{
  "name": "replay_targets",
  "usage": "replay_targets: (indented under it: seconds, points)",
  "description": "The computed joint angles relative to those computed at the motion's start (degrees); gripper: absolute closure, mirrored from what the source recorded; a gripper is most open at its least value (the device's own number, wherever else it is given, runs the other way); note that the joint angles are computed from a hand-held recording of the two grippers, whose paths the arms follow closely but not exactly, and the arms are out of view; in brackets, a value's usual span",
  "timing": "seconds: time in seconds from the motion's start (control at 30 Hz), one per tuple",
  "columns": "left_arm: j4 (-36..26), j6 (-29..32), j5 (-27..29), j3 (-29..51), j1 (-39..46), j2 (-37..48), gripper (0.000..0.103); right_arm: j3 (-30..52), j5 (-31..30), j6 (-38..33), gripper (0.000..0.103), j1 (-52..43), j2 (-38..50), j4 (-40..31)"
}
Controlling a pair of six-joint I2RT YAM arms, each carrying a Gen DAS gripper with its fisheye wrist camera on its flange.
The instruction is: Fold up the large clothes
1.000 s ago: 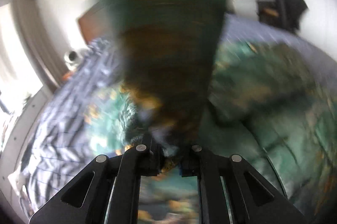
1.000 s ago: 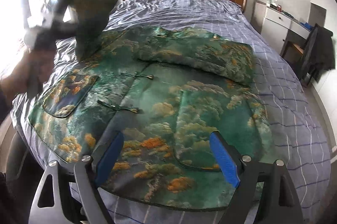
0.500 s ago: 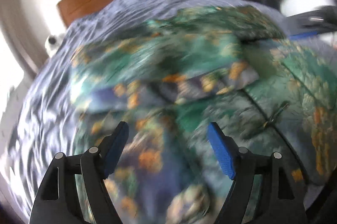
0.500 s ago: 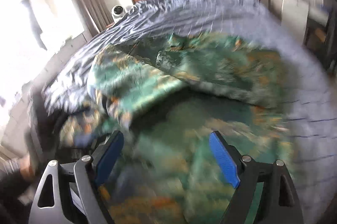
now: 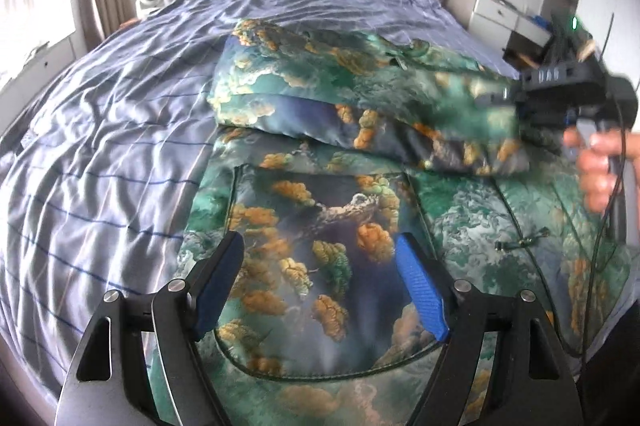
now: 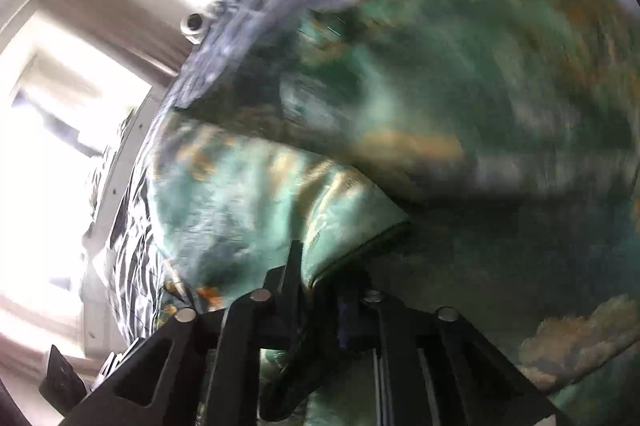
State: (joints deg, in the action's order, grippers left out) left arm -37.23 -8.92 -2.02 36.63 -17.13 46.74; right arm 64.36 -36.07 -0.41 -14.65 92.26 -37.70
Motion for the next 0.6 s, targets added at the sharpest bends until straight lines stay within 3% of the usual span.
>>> replay_targets:
  seconds: [0.17, 0.27, 0.43, 0.57, 0.6]
  points:
    - [0.15, -0.61, 1.79, 0.61, 1.42, -0.70, 0.023, 14.19, 7.27, -2.94, 0.091, 4.99, 0.96, -1.47]
    - [0.18, -1.19, 2.61, 0.76, 1.52, -0.78, 0.023, 26.76, 11.19, -2.74, 0.091, 6.88, 9.00, -3.00]
    - [-0.90, -0.80, 2.62, 0.78, 1.66, -0.91, 0.023, 40.49, 18.97, -5.24, 0.091, 8.81, 22.89, -6.40]
    - [-1.80, 0.20, 2.48, 1.20, 1.30, -0.39, 0.023, 44.04, 20.84, -5.32, 0.091, 7.22, 30.85, -9.41]
    - [-1.86, 0.39, 2.10, 1.45, 1.09, 0.22, 0.023, 42.80, 21.20, -5.66, 0.086, 7.12, 31.13, -8.51]
